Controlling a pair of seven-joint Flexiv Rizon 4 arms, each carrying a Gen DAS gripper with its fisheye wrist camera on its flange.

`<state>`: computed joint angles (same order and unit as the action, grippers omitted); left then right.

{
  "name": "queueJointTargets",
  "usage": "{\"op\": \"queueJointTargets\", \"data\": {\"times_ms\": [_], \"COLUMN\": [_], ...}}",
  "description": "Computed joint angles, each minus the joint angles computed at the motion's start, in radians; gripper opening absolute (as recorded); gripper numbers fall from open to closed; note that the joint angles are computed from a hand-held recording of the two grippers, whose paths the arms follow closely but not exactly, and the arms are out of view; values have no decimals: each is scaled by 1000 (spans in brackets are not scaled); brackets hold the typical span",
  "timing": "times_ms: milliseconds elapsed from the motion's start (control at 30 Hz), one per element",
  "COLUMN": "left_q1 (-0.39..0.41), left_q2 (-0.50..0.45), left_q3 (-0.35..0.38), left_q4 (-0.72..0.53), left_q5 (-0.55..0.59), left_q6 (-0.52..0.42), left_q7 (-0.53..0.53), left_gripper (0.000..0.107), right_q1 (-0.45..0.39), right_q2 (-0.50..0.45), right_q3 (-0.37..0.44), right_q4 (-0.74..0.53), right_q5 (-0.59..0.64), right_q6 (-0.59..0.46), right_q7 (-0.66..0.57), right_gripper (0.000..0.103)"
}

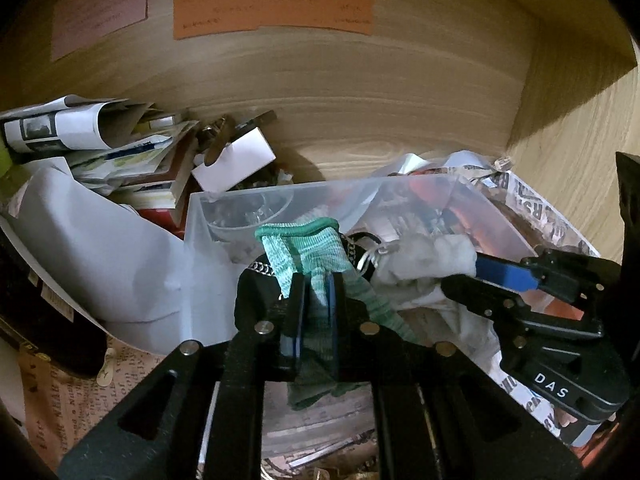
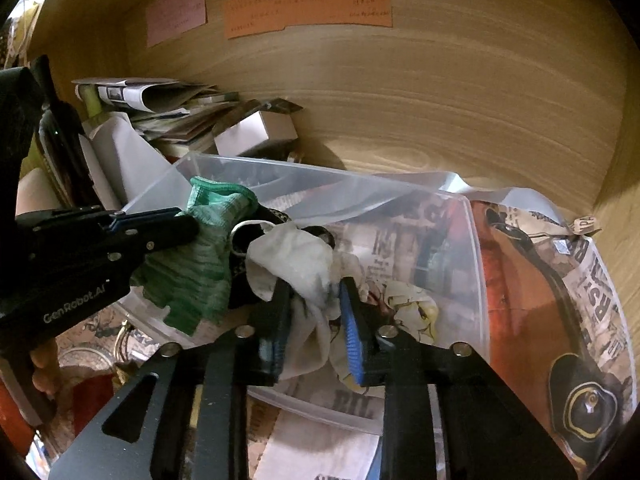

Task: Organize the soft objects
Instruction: 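Lower the sock into the box with left tool while right tool releases the white bag there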

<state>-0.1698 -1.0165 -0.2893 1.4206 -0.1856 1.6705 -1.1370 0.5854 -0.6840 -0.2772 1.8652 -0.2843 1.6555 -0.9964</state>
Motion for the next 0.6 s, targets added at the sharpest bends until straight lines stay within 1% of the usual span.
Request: {"op": "queueJointTargets", "data": {"times_ms": [33,100,200,233,267,300,333,367,500,600], "left_q1": [2,13,44,57,71,89,100,120,187,233], "left_q2": [0,5,18,24,30,36,41,50,78,96], "left_q3": [-3,-18,-55,-70,-86,-107,-119,-140,-202,-241], "left_q4": [-1,10,39,53,70,88,101,124,196,241], "left_q5": [1,4,8,11,17,27,35,49,109,156], "left_q6": [-2,1,11,20,34,51,62,82,136,155], "left_q7": [1,3,4,4,4,5,4,2,-9,-24], "left_gripper": [14,19,29,33,35,40,44,46,59,69], "right_q1": [2,21,60,70,89,111,125,138,201,252], "right_q2": [1,3,15,19,24,28,31,38,60,75], "right_q3": [-3,-27,-71,-81,-100,-124,-137,-148,-198,-234], "right_q4": [1,10,33,38,48,59,64,74,111,137], "right_q5": [0,5,23,31,42,56,69,83,152,207], "right_q6": [1,18,49,56,68,82,89,101,146,174], "right_q7": [0,3,-4,-9,-13,-17,-24,-33,-78,-117], "right_gripper": [32,45,52,54,58,62,63,66,74,80]}}
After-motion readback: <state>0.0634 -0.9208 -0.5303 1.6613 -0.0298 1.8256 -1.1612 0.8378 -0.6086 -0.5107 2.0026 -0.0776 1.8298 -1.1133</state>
